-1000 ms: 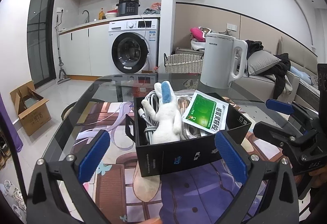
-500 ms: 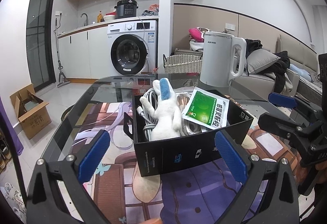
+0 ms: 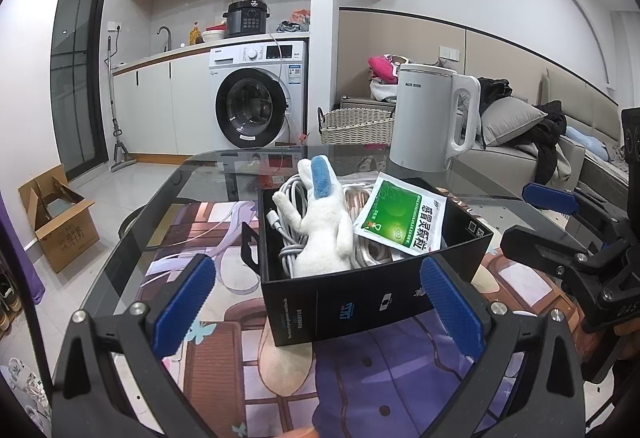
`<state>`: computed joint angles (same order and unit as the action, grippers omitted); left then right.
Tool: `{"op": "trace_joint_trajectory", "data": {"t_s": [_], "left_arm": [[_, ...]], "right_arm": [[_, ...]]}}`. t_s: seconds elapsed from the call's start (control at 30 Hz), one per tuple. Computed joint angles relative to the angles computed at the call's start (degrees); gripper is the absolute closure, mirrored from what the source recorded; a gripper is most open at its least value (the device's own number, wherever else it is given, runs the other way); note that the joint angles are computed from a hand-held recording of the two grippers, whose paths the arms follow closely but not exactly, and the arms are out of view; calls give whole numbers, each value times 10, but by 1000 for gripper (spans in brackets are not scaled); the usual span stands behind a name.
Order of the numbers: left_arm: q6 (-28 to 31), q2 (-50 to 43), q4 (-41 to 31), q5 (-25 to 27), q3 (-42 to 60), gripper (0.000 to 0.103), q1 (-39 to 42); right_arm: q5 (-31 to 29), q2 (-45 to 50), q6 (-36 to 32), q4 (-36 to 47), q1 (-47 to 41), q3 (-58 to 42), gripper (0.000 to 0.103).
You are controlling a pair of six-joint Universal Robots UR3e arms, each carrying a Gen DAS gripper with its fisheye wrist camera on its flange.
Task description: Organize soft objects
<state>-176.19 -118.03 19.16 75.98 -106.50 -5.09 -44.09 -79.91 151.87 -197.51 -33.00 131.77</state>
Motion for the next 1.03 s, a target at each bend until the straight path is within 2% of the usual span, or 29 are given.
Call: {"op": "trace_joint_trajectory", "data": {"t_s": [1.03], "left_arm": [[-3, 10, -10, -10, 1, 0, 2]], "right_arm": [[-3, 1, 0, 1, 2, -2, 0]]}}
